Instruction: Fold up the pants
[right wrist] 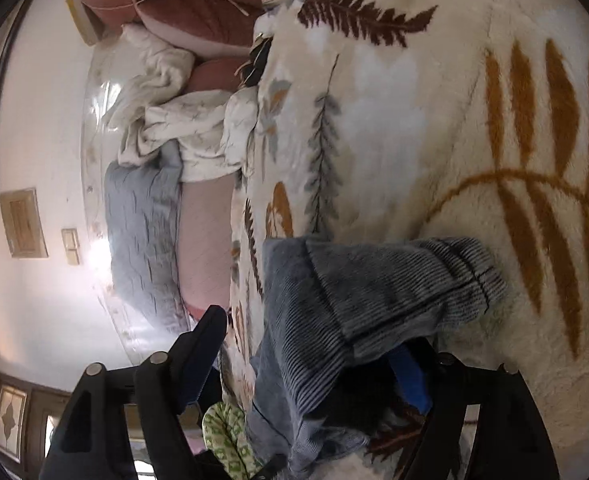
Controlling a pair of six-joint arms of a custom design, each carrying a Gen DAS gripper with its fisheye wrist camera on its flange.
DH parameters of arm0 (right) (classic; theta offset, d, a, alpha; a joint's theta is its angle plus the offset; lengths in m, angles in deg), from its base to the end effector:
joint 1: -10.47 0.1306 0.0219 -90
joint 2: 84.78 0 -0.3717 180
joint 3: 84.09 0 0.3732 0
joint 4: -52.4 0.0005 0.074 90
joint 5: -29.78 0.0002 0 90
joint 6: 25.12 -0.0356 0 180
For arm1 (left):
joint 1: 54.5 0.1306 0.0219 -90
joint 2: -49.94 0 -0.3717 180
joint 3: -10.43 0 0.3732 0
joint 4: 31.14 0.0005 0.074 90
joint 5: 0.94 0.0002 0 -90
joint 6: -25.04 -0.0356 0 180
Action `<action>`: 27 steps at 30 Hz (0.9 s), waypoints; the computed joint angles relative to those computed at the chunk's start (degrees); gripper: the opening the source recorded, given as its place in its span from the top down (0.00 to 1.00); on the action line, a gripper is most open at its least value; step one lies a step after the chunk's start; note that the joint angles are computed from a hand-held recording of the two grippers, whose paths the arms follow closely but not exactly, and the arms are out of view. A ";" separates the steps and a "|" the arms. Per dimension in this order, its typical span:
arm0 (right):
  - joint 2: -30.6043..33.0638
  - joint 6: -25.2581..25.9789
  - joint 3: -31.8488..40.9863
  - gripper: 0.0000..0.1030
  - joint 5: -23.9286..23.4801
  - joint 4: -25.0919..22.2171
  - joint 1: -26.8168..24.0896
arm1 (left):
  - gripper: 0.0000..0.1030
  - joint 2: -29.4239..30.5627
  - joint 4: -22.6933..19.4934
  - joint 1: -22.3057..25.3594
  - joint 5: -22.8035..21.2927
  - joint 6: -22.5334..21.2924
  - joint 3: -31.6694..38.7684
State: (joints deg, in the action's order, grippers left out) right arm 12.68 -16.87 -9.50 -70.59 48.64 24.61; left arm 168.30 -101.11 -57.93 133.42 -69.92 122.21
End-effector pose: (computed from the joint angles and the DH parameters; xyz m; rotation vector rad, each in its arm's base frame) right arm 0.4944 0.1307 0.3051 1.1507 1.9459 1.1717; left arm 0.5896 -0.0608 0.3182 0.3266 2.6807 -1.0954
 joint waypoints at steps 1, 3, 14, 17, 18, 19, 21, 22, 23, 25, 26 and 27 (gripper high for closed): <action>0.17 0.64 0.46 0.22 0.78 -0.81 0.10 | 0.63 -0.32 0.82 0.27 -0.07 1.17 0.40; 0.61 0.80 1.04 0.22 1.75 -1.69 0.26 | 0.40 -0.73 2.33 0.41 -1.79 2.72 1.32; 1.11 1.18 1.50 0.22 1.89 -2.16 0.22 | 0.40 14.19 -9.26 -0.13 -2.60 13.74 24.53; 1.12 1.34 1.48 0.22 1.58 -2.03 0.22 | 0.74 14.79 -8.57 -1.68 -6.16 12.55 25.60; 1.10 1.18 1.34 0.22 1.37 -1.85 0.11 | 0.76 14.69 -7.87 -2.22 -7.57 11.76 25.99; 1.06 0.76 0.98 0.22 1.03 -1.14 -0.03 | 0.78 14.60 -6.95 -2.51 -7.98 11.43 25.98; 0.98 0.10 0.37 0.22 0.44 0.06 -0.34 | 0.79 13.36 -4.99 -2.86 -9.72 8.36 25.29; 0.98 -0.03 0.17 0.22 0.24 0.51 -0.43 | 0.79 12.98 -3.62 -3.26 -10.93 7.17 25.41; 0.98 -0.05 0.05 0.22 0.09 0.80 -0.48 | 0.79 12.33 -1.72 -3.63 -12.56 5.44 25.08; 0.94 -0.12 -0.21 0.22 -0.06 1.38 -0.56 | 0.79 12.21 -0.37 -3.92 -16.86 2.26 25.39; 0.95 -0.05 -0.26 0.22 -0.02 1.54 -0.56 | 0.79 13.20 -1.62 -4.12 -18.88 1.55 26.85; 0.98 0.26 -0.24 0.22 0.06 1.52 -0.54 | 0.79 14.80 -3.49 -4.16 -20.33 0.80 28.85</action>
